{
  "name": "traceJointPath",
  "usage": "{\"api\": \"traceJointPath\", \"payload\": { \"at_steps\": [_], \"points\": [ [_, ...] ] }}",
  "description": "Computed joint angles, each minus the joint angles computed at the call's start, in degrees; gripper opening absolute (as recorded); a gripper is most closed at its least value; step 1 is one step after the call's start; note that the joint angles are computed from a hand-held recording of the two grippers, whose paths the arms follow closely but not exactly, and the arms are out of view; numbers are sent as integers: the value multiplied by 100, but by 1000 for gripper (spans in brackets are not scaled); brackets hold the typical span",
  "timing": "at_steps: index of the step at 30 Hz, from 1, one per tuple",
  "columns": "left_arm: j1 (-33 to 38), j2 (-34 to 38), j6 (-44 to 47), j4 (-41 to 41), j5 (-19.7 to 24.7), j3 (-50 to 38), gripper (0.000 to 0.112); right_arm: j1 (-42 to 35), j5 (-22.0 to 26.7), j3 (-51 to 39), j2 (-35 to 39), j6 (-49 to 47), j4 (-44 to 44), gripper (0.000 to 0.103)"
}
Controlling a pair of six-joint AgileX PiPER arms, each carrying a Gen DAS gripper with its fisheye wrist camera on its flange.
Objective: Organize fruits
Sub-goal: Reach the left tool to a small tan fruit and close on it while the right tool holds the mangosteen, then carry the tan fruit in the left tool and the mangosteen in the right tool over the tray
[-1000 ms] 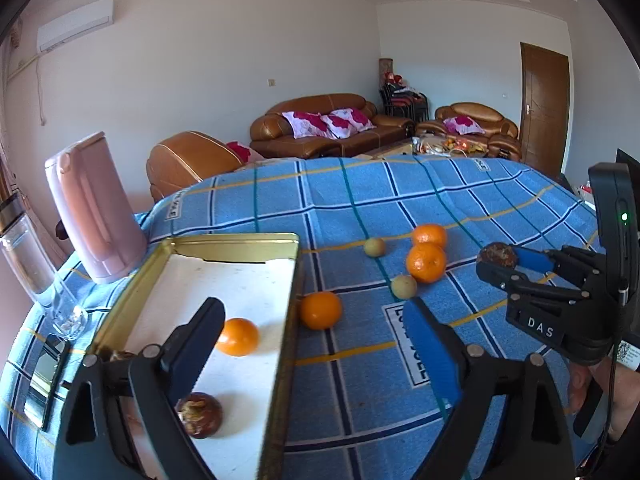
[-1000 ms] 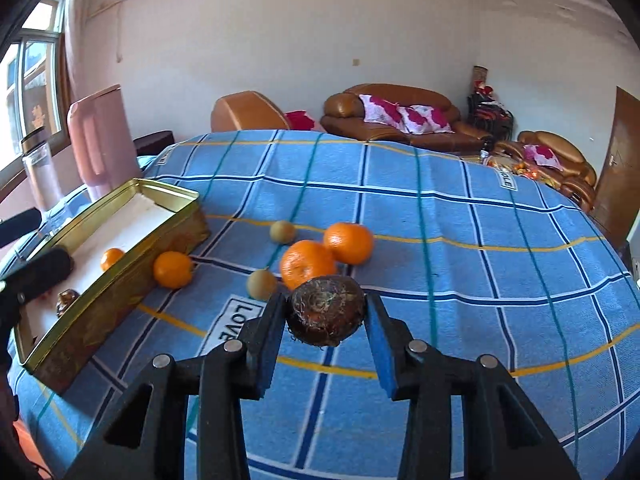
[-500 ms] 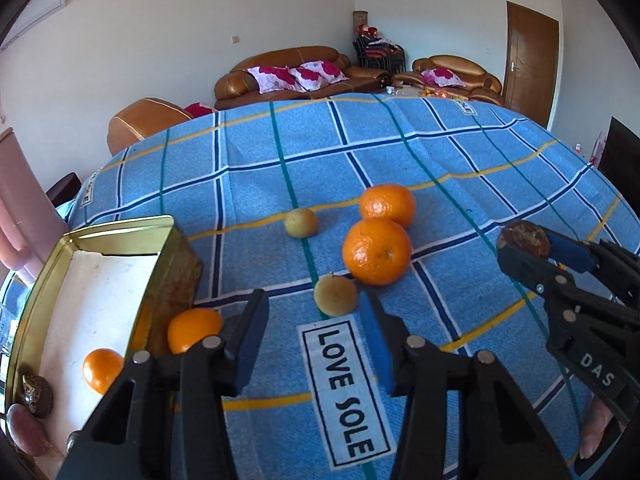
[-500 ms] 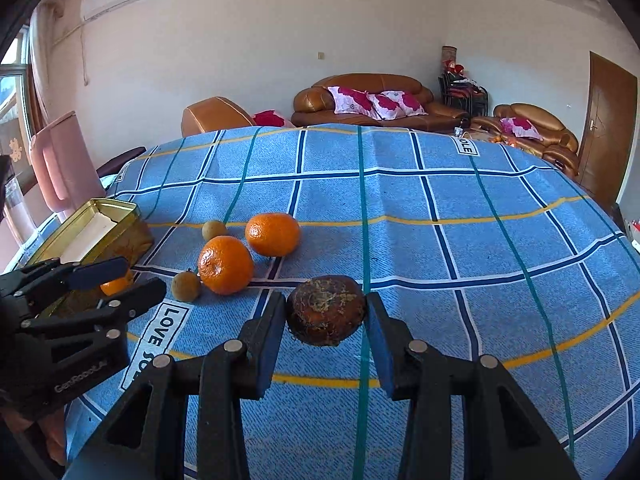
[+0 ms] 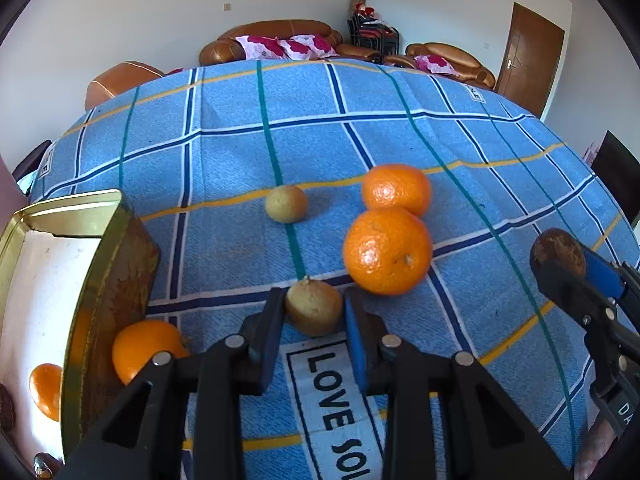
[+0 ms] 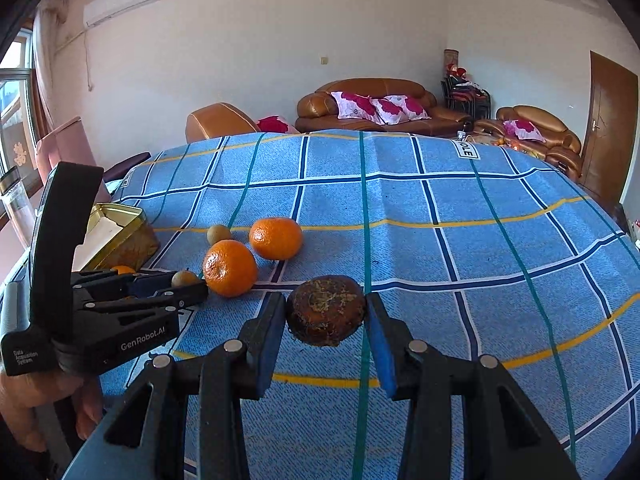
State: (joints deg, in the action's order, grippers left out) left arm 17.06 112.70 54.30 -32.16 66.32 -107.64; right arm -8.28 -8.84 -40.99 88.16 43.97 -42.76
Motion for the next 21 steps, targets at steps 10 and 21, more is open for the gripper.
{"api": "traceJointPath", "payload": {
  "at_steps": [10,21],
  "points": [
    [116,-512,673,-386,-546,732,29,-29,-214,178,-134,-693,625,42],
    [352,-951,1443,-1154,-903,1319,29,-8,-426,317,-229,-1385,1259,42]
  ]
}}
